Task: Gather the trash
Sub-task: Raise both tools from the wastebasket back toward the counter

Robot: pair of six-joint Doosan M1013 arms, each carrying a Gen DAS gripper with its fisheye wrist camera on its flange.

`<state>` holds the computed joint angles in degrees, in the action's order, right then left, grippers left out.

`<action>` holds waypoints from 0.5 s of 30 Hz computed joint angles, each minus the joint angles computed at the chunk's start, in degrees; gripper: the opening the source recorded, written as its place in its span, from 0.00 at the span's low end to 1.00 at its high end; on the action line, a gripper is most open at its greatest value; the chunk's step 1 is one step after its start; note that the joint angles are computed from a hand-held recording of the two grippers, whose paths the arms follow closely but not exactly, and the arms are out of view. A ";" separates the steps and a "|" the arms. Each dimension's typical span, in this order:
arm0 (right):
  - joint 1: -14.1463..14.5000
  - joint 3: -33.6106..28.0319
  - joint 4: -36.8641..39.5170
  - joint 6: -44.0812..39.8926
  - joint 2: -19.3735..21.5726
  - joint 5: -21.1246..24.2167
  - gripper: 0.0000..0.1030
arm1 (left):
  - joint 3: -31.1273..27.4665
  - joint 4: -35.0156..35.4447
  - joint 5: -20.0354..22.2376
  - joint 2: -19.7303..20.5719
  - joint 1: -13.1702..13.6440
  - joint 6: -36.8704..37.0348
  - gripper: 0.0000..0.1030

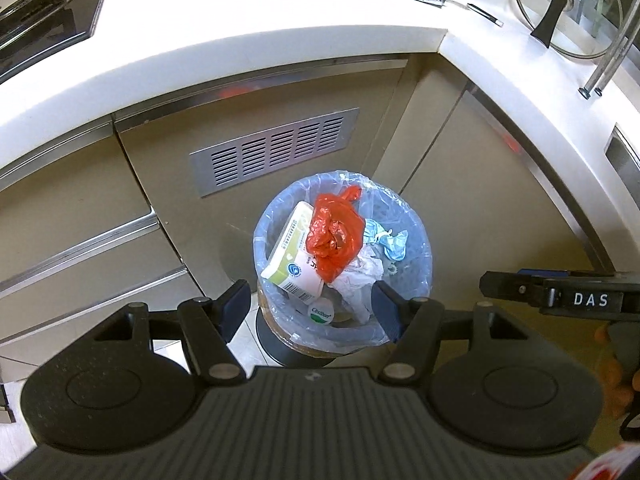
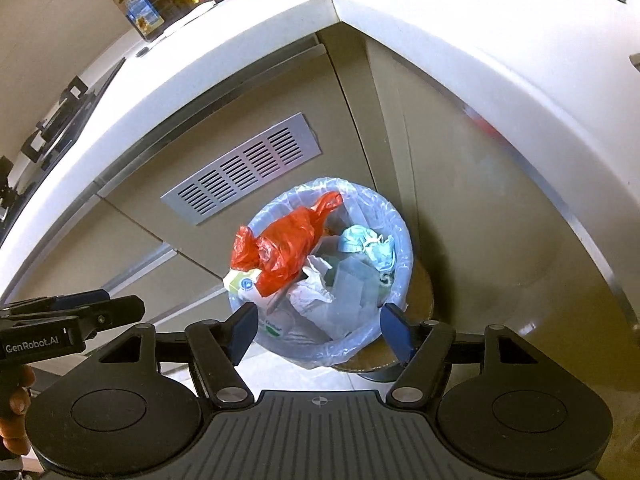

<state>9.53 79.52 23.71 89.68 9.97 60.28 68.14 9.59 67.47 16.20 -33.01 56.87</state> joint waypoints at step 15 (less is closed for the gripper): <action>0.34 -1.49 -0.70 -1.68 0.45 -0.58 0.67 | -1.39 2.20 0.52 0.30 -0.50 -0.79 0.62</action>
